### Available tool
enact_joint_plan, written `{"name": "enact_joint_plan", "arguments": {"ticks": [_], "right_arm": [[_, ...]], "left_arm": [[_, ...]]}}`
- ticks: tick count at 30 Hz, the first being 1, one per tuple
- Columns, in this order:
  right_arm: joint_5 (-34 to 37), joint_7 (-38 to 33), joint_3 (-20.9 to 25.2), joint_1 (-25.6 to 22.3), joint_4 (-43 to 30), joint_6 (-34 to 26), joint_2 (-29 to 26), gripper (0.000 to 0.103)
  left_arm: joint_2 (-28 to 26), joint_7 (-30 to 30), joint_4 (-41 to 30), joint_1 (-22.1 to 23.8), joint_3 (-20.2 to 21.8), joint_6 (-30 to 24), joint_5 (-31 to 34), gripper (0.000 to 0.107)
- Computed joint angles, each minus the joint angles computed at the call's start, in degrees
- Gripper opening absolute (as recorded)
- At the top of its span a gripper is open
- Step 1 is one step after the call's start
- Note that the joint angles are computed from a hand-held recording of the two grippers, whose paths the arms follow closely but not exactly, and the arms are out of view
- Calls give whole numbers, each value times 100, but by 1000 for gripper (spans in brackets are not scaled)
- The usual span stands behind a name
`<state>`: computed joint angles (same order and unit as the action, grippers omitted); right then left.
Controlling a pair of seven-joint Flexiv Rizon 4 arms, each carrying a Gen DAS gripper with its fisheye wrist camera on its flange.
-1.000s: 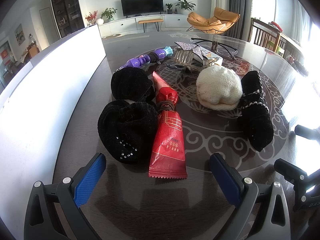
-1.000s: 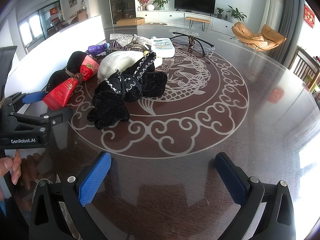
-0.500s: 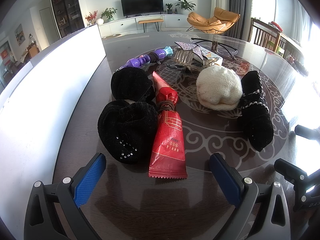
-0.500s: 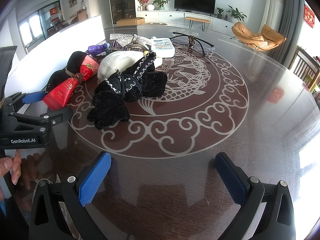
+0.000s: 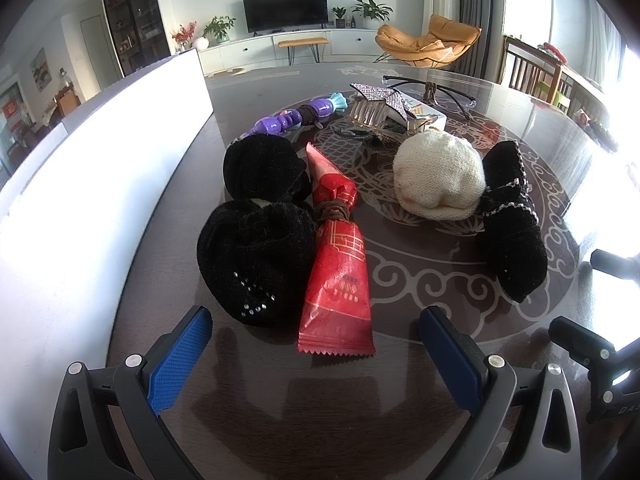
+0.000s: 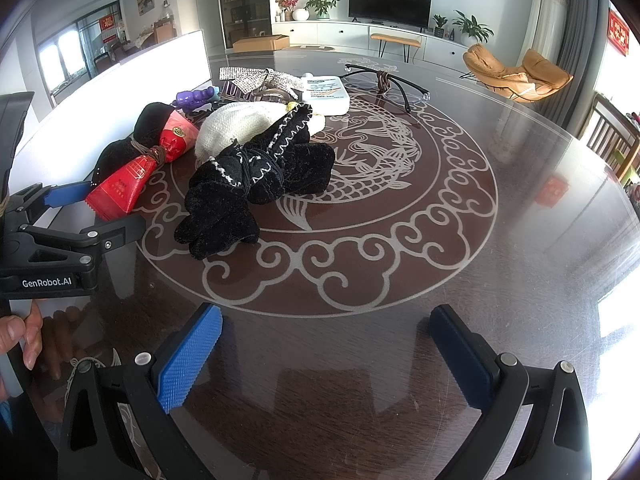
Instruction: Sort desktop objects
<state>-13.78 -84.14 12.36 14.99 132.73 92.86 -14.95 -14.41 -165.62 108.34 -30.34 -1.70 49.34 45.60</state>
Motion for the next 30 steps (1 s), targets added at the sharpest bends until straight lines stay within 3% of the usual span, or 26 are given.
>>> {"name": "enact_joint_plan", "arguments": {"ticks": [30], "right_arm": [[12, 4, -17, 20, 2, 6, 3, 103]], "left_arm": [[205, -202, 148, 11, -89, -98, 73, 103]]}}
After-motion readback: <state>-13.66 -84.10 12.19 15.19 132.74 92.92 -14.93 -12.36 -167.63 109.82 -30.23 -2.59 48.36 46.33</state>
